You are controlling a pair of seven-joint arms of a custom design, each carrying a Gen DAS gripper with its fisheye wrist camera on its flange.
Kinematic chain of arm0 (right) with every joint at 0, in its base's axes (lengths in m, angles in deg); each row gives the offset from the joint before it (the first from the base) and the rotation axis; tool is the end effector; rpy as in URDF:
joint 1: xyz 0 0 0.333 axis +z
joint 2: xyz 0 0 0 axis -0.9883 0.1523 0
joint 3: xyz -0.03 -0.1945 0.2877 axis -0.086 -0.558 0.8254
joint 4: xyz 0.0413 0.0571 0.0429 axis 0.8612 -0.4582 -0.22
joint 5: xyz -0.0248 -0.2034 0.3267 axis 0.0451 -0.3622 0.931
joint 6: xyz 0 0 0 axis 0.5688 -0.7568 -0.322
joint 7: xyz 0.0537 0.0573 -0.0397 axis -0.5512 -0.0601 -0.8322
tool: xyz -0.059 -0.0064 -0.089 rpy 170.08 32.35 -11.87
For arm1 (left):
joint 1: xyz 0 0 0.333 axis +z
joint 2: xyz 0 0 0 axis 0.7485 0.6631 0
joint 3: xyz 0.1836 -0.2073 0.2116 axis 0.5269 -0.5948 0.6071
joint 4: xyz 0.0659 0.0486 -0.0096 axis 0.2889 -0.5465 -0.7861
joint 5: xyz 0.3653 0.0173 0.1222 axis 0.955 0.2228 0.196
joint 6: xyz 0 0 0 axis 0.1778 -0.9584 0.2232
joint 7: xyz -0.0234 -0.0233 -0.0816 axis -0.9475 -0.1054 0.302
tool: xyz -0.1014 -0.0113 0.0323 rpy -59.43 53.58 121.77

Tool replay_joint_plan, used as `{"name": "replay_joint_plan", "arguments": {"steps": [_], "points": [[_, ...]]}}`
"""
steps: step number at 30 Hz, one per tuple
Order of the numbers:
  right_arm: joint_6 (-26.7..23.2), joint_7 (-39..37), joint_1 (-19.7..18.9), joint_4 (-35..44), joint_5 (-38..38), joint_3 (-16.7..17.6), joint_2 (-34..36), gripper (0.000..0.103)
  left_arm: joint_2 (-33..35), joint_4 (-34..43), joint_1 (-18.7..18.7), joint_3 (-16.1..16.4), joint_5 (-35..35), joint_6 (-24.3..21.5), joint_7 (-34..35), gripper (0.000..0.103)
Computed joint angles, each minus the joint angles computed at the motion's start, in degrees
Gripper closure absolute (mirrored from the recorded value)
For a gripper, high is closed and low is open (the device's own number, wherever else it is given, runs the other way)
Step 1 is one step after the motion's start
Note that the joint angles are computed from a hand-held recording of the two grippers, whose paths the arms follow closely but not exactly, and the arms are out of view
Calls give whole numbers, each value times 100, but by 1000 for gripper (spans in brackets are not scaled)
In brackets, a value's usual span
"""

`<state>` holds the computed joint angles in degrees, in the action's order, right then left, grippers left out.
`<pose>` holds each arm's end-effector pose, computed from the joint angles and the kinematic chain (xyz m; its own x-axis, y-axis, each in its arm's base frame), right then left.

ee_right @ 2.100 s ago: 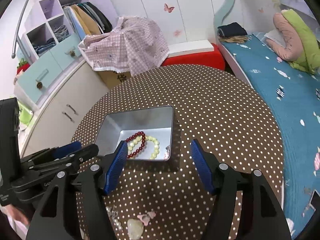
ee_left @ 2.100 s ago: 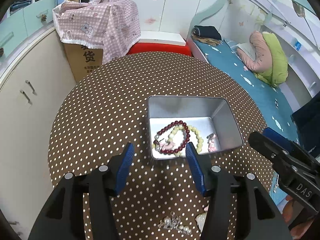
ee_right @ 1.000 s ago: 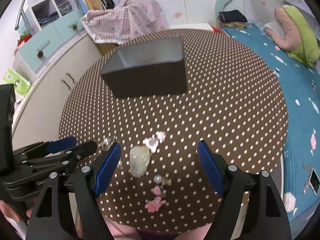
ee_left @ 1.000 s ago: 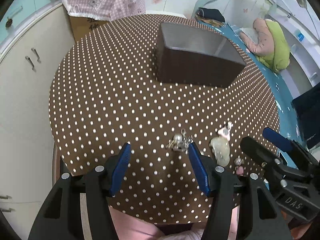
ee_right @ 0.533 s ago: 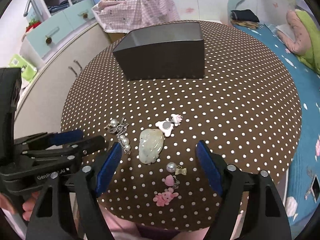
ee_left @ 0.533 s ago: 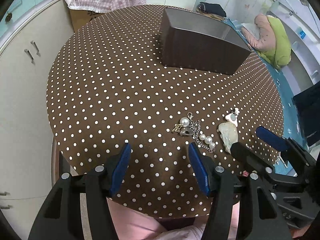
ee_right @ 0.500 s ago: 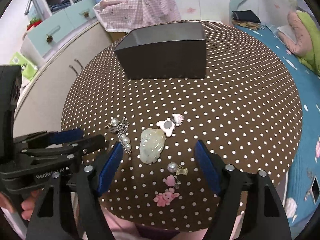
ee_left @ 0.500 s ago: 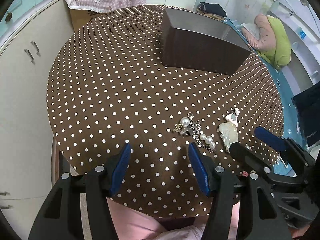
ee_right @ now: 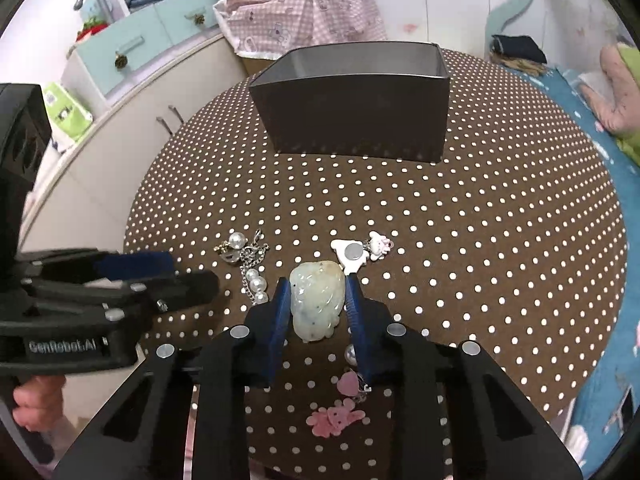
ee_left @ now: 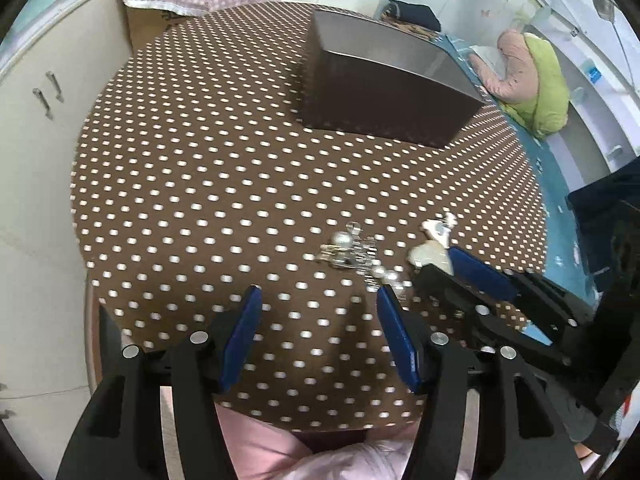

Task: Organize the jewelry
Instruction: 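Grasp the jade pendant with the right tool while the left tool grasps a pearl keychain, then carry the jade pendant and pearl keychain with both tools over the grey box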

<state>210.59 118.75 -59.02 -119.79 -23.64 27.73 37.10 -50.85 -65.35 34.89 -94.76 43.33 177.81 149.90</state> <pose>0.4480 0.2883 0.4012 -0.0336 -0.9695 -0.2427 -0.8124 0.1679 -0.5584 0.5038 -0.2448 0.4426 -0.4211 -0.8755 0.2371 -0.8751 0.3234 -0.3601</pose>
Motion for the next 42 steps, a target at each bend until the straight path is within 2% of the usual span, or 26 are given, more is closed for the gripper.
{"name": "replay_joint_plan", "arguments": {"steps": [3, 6, 13, 16, 18, 19, 20, 21, 27, 30, 32, 42], "points": [[127, 146, -68, -137, -2, -54, -96, 75, 75, 90, -56, -33, 75, -15, -305, 44], [157, 534, -168, -234, -328, -81, -219, 75, 140, 134, -160, -55, 553, 95, -839, 44], [282, 1228, -628, -482, -1048, -16, -545, 75, 361, 353, -562, -37, 2547, 135, -2551, 44], [628, 1156, -807, -561, -1031, -39, -518, 75, 472, 411, -756, -26, 3420, 266, -2857, 54], [664, 966, -857, -586, -898, -27, -502, 75, 478, 422, -749, -93, 3291, 311, -2592, 71], [667, 908, -877, -587, -866, -17, -491, 75, 476, 424, -761, -92, 3304, 310, -2585, 77], [723, 889, -898, -607, -844, -16, -490, 75, 481, 443, -783, -77, 3373, 288, -2654, 89], [821, 885, -928, -613, -847, -19, -470, 75, 500, 474, -801, -54, 3463, 259, -2742, 95], [815, 1236, -984, -542, -1237, 43, -491, 75, 446, 428, -537, -147, 2292, 252, -1761, 95], [777, 1475, -1019, -555, -1474, 78, -559, 75, 443, 449, -499, -154, 2018, 325, -1519, 95], [755, 1470, -1028, -600, -1484, 86, -614, 75, 235, 173, -322, -147, 1464, 450, -896, 95], [515, 1276, -1000, -553, -1181, 210, -732, 75, -54, 176, -260, -124, 586, 651, -124, 95]]}}
